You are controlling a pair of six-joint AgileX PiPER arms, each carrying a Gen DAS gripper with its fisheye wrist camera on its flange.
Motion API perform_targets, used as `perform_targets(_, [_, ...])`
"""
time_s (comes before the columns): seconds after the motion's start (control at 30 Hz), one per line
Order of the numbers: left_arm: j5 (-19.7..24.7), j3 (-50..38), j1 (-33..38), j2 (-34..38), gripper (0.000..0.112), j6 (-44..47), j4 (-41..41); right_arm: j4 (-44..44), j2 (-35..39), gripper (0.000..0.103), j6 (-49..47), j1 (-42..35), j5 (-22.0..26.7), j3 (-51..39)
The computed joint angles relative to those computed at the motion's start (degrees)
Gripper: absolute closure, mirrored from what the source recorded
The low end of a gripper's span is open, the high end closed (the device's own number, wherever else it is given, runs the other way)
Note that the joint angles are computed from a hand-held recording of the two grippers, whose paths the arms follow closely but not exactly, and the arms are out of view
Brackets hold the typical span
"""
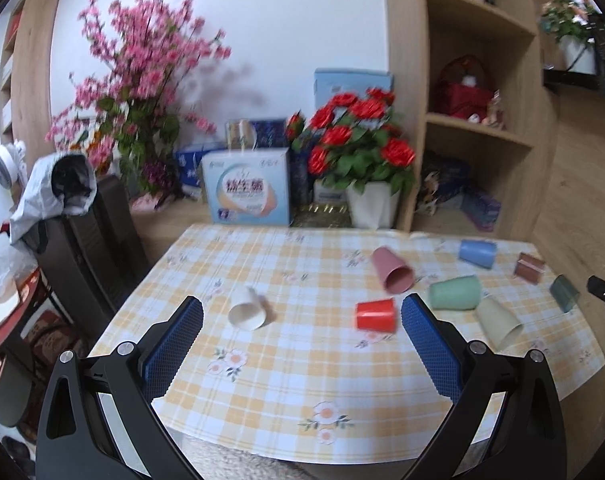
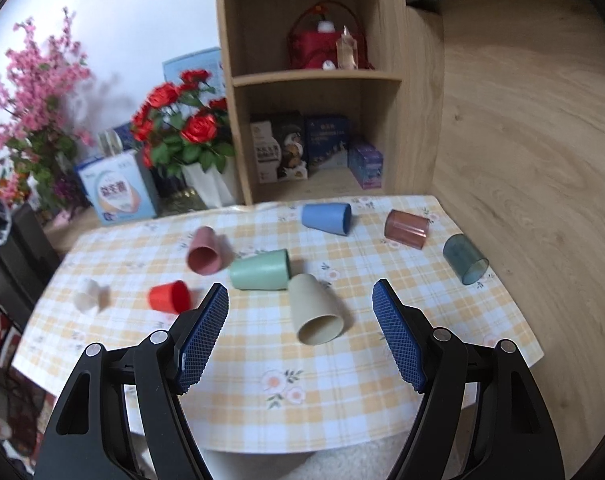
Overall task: Flip cup upside down
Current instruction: 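Move the left tool to the small white cup and close on it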
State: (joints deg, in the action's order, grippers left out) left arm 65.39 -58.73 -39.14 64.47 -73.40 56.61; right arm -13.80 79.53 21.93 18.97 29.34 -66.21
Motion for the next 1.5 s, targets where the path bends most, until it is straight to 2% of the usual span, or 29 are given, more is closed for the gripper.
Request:
perform_targets(0.3, [-14.4, 3.5, 21.0, 2.9, 0.015, 11.3, -10.3, 5.8, 15.0, 0.031, -5.0, -0.8, -0.3, -9.0])
perform_targets(0.53, [-21.8, 3.1, 31.3, 7.5, 0.015, 18.2, -18.4, 8.6, 22.1, 0.031, -7.7, 0.4, 1.4, -13.1])
perform_targets(0.63, [-28.5, 0.4, 40.7, 12.1, 0.015, 33.3, -32.2, 8.7, 24.0, 0.031, -8.0, 0.3, 1.6, -14.0])
perform_targets(0.73, [-30.8, -4.9, 49.4, 19.4, 0.023, 50.5, -49.0, 8.6, 25.6, 0.031, -8.0, 0.3, 2.3, -15.0])
perform_targets(0.77, [-30.2, -8.0, 52.3, 23.3, 0.025, 55.9, -54.7, 8.4, 25.7, 0.031, -7.8, 0.3, 2.3, -14.9])
perform_targets(0.87, [-23.8, -18.8, 60.4, 34.8, 0.028, 66.8, -71.6, 8.4, 26.1, 0.031, -8.0, 0.0, 2.4, -14.9])
perform_targets(0.93, [-21.0, -25.3, 63.4, 41.3, 0.028, 70.4, -75.6, 8.5, 26.5, 0.031, -7.9, -0.4, 2.8, -15.1])
perform_targets(1.03, [-17.7, -33.6, 63.0, 48.2, 0.028, 67.4, -71.3, 8.1, 27.2, 0.031, -7.4, -0.9, 3.7, -15.6])
perform_targets(1.13, [-13.5, -40.0, 63.4, 53.8, 0.03, 66.7, -71.4, 7.5, 27.7, 0.031, -6.7, -1.1, 4.0, -15.6])
perform_targets(1.3, [-10.8, -44.2, 62.6, 58.4, 0.038, 65.8, -69.8, 7.4, 28.6, 0.031, -6.7, -1.0, 4.8, -16.2])
perform_targets(1.43, [-9.0, -46.7, 61.5, 61.2, 0.039, 62.9, -66.1, 8.0, 29.2, 0.031, -7.5, -0.8, 5.2, -16.8])
perform_targets(1.5, [-7.8, -48.0, 60.9, 62.3, 0.045, 61.7, -63.9, 8.4, 29.3, 0.031, -7.8, -0.8, 5.1, -16.8])
